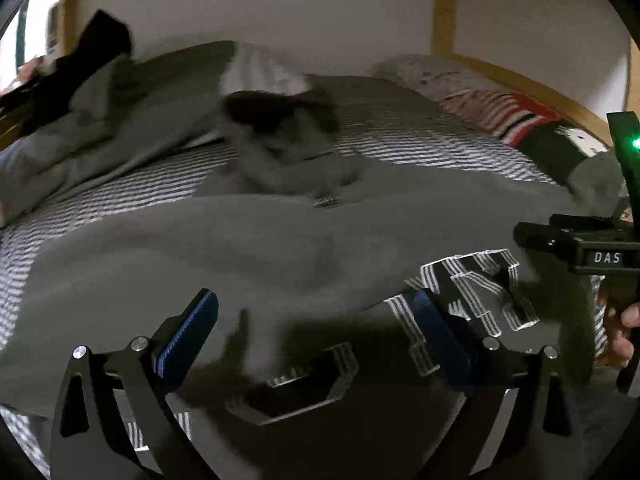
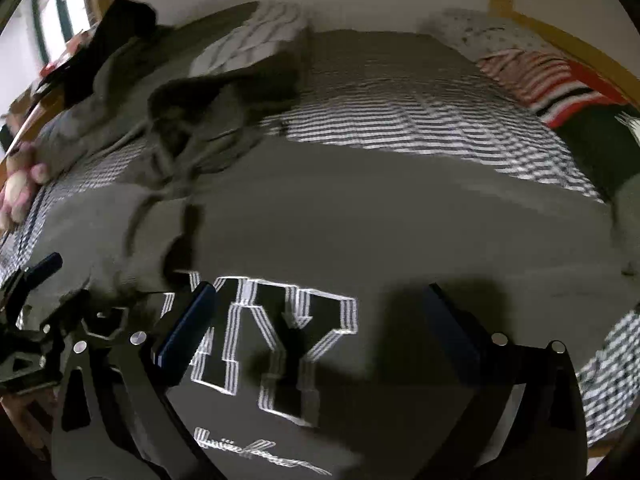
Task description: Fold large clothes
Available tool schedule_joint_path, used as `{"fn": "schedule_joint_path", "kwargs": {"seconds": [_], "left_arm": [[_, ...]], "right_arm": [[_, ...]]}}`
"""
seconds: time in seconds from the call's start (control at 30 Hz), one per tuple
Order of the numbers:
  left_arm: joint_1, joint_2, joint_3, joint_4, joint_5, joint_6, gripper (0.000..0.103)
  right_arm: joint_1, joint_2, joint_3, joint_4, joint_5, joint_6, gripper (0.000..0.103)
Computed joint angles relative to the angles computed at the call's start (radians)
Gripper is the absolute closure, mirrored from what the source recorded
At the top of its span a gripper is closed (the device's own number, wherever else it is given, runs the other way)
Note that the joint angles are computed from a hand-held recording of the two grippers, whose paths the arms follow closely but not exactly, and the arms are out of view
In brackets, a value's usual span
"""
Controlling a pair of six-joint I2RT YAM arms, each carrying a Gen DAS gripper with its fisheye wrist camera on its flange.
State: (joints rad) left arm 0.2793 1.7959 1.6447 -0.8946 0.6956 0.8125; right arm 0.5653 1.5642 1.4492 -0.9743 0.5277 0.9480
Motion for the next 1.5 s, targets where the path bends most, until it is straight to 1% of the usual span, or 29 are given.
{"fn": "schedule_joint_path", "kwargs": {"seconds": [0.2,0.33,0.47,0.57,0.63,0.77,0.8,0.83,0.93,1.0,1.03,1.1,1.23,1.33,1.4,1.5], "left_arm": [[-0.163,-0.159,-0.173,0.093,-0.043,-0.123,0.007],[-0.269,-0.227,-0.241,0.147,-0.091,-0.210,0.007],[-0.376,-0.267,-0.279,0.178,-0.138,-0.295,0.007],[-0.462,-0.300,-0.314,0.201,-0.177,-0.341,0.007],[-0.522,-0.314,-0.330,0.217,-0.202,-0.372,0.007],[-0.650,-0.334,-0.355,0.249,-0.251,-0.449,0.007],[-0.681,-0.338,-0.363,0.257,-0.266,-0.463,0.007],[-0.730,-0.341,-0.371,0.267,-0.286,-0.479,0.007],[-0.832,-0.350,-0.395,0.302,-0.336,-0.507,0.007],[-0.894,-0.347,-0.404,0.320,-0.374,-0.517,0.007],[-0.936,-0.342,-0.409,0.326,-0.395,-0.526,0.007],[-0.984,-0.334,-0.412,0.329,-0.417,-0.539,0.007],[-1.086,-0.332,-0.436,0.344,-0.452,-0.561,0.007],[-1.151,-0.327,-0.448,0.361,-0.464,-0.576,0.007],[-1.183,-0.318,-0.447,0.365,-0.462,-0.582,0.007],[-1.237,-0.276,-0.427,0.362,-0.479,-0.594,0.007]], "right_arm": [[-0.111,-0.215,-0.162,-0.030,-0.006,-0.065,0.003],[-0.214,-0.342,-0.239,-0.055,-0.035,-0.143,0.003],[-0.320,-0.440,-0.281,-0.085,-0.067,-0.228,0.003],[-0.434,-0.513,-0.301,-0.108,-0.101,-0.315,0.003],[-0.529,-0.556,-0.310,-0.117,-0.145,-0.382,0.003],[-0.776,-0.639,-0.325,-0.134,-0.255,-0.554,0.003],[-0.858,-0.658,-0.329,-0.133,-0.296,-0.608,0.003],[-0.913,-0.668,-0.331,-0.134,-0.325,-0.643,0.003],[-1.162,-0.688,-0.328,-0.134,-0.450,-0.800,0.003],[-1.260,-0.691,-0.322,-0.131,-0.485,-0.872,0.003],[-1.345,-0.683,-0.312,-0.128,-0.535,-0.926,0.003],[-1.460,-0.655,-0.291,-0.125,-0.603,-0.990,0.003],[-1.662,-0.589,-0.235,-0.116,-0.722,-1.089,0.003],[-1.780,-0.546,-0.187,-0.118,-0.792,-1.134,0.003],[-1.848,-0.513,-0.156,-0.120,-0.828,-1.162,0.003],[-1.915,-0.477,-0.126,-0.113,-0.830,-1.199,0.003]]}}
